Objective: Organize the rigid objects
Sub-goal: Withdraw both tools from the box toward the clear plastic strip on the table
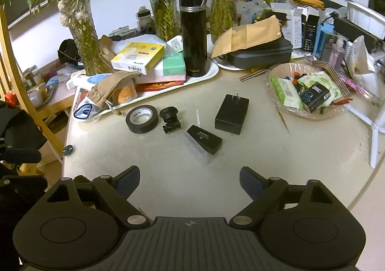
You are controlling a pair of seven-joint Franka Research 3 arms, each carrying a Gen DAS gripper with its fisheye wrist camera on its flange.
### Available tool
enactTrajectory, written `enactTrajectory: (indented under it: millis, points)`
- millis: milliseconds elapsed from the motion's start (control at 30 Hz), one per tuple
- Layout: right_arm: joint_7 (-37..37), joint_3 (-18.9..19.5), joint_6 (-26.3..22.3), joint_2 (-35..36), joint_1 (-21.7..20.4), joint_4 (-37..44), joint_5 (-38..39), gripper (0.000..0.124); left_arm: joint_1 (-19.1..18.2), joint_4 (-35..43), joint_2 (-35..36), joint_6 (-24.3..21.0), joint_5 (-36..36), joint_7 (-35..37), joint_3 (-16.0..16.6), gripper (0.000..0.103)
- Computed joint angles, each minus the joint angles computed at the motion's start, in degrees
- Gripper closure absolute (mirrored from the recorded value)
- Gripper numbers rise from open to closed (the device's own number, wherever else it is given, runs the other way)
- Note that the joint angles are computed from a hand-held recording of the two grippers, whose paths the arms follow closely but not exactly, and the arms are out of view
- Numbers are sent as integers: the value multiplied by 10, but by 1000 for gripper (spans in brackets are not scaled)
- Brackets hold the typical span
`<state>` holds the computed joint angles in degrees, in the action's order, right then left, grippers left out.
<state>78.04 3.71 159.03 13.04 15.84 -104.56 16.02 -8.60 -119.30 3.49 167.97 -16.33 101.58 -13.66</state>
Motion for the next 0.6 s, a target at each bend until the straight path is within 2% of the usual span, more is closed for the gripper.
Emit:
enactTrajectory:
  millis: [400,600]
  points:
    - [-22,2,-39,57,-2,68,-7,53,14,30,36,9,43,-32,-5,53]
    - [-29,1,-49,88,-2,105,-4,61,21,43,54,17,87,-59,-5,53]
